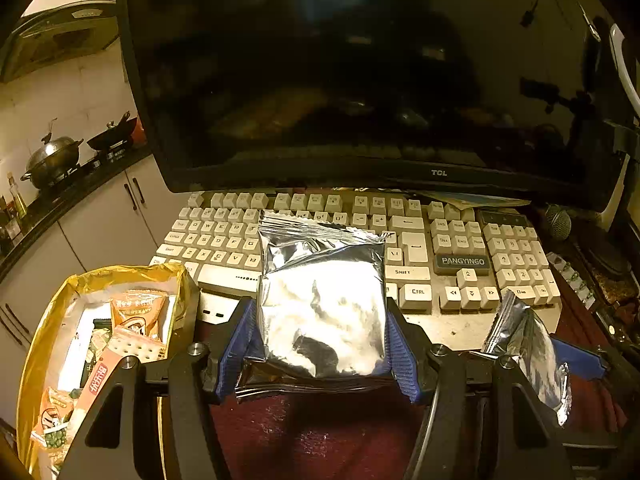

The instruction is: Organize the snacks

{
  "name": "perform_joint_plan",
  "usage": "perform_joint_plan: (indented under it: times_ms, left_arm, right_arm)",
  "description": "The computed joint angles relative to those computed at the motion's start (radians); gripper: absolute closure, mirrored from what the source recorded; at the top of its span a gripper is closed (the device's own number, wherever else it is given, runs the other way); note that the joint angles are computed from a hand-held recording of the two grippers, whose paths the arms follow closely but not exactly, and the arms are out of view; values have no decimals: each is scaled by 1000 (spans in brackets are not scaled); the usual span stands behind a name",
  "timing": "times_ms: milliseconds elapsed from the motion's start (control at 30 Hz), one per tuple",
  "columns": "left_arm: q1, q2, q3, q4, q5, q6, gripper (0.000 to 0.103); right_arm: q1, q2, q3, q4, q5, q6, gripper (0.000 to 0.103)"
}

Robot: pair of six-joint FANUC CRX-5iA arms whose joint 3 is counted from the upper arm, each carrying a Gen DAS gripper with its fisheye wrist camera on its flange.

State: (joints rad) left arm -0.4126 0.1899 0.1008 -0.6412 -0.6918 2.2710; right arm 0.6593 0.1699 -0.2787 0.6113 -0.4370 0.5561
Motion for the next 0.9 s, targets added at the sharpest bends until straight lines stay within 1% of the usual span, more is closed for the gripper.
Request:
perform_joint_plan:
  times_ms: [500,900]
  left_arm:
    - [0,-1,0,-2,-2,7,37]
    - [-20,0,7,-48,-11,36,37]
  right_arm:
    - [-9,-2,-5,14,1,-25,44]
    - [-27,-9,-18,44,8,-88,44]
